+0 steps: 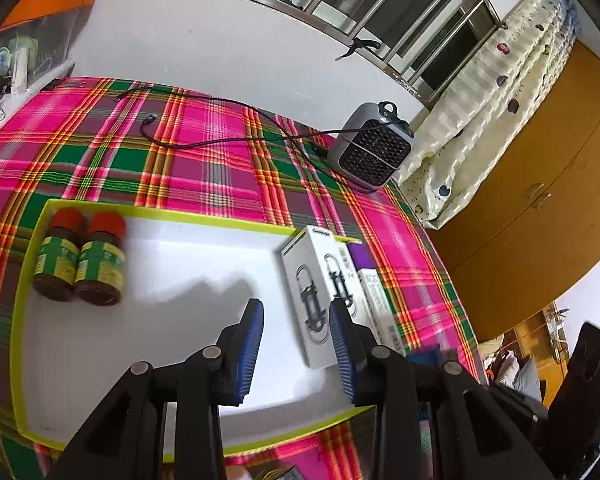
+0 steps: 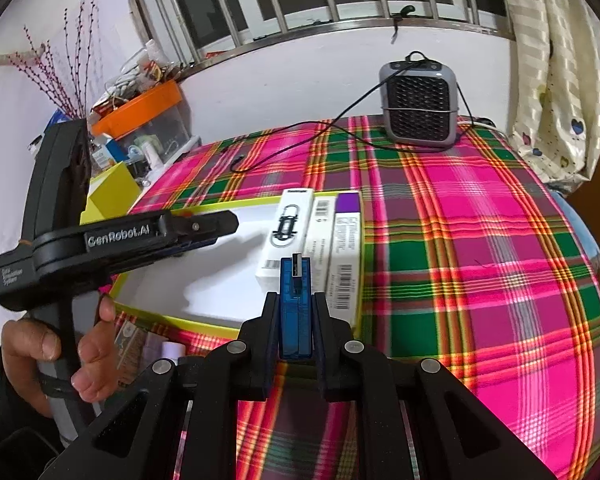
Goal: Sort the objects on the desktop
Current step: 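Carry the blue item beside the brown bottles and open the right tool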
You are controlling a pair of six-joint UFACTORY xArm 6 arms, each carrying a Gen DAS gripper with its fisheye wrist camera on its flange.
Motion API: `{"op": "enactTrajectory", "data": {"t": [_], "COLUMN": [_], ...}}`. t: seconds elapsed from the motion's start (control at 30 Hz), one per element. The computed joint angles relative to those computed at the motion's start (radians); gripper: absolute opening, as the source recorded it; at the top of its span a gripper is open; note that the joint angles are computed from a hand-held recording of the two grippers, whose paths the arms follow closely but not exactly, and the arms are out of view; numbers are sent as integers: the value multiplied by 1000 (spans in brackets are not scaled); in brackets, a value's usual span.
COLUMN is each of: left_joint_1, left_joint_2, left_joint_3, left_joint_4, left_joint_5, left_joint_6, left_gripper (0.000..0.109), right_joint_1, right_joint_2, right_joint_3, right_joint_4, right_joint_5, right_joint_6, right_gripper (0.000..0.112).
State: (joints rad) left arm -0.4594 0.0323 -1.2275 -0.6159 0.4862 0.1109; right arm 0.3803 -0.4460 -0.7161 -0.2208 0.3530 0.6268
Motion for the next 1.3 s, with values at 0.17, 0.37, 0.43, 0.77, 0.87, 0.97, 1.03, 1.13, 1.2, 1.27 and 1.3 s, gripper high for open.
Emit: {"op": "enactTrajectory", "data": {"t": [0.17, 0.37, 0.43, 0.77, 0.87, 0.97, 1.03, 1.13, 1.2, 1.27, 1.3], "left_joint_1": [11, 31, 39, 109, 130, 148, 158, 172, 178, 183, 185], "left_joint_2": [-44, -92, -99, -125, -129, -135, -137, -141, -143, -144, -144], "left_joint_3": [53, 103, 111, 158, 167, 178, 184, 195, 198, 201, 203], "left_joint_4": [12, 25, 25, -44, -61, -89, -101, -107, -116, -122, -126], "left_joint_5": [-16, -55, -64, -111, -122, -135, -135, -141, -143, -147, -149], "left_joint_6": [35, 84, 104, 175, 181, 199, 205, 204, 208, 211, 212], "left_gripper": [33, 33, 33, 33, 32, 32, 32, 32, 32, 32, 32], "right_joint_1": [12, 23, 29, 72, 85, 93, 98, 103, 105, 108, 109], "right_joint_2": [27, 64, 81, 196, 242, 280, 308, 347, 370, 392, 407], "right_joint_3": [-27, -63, -77, -185, -225, -253, -273, -304, -326, -349, -365], "right_joint_4": [-5, 1, 6, 46, 62, 97, 117, 168, 191, 217, 247], "right_joint_5": [0, -3, -6, -9, -6, -7, -5, -2, 1, 4, 8], "right_joint_6": [3, -9, -16, -73, -89, -115, -128, -160, -171, -185, -203], "right_gripper": [16, 16, 16, 16, 16, 16, 16, 16, 16, 16, 16]}}
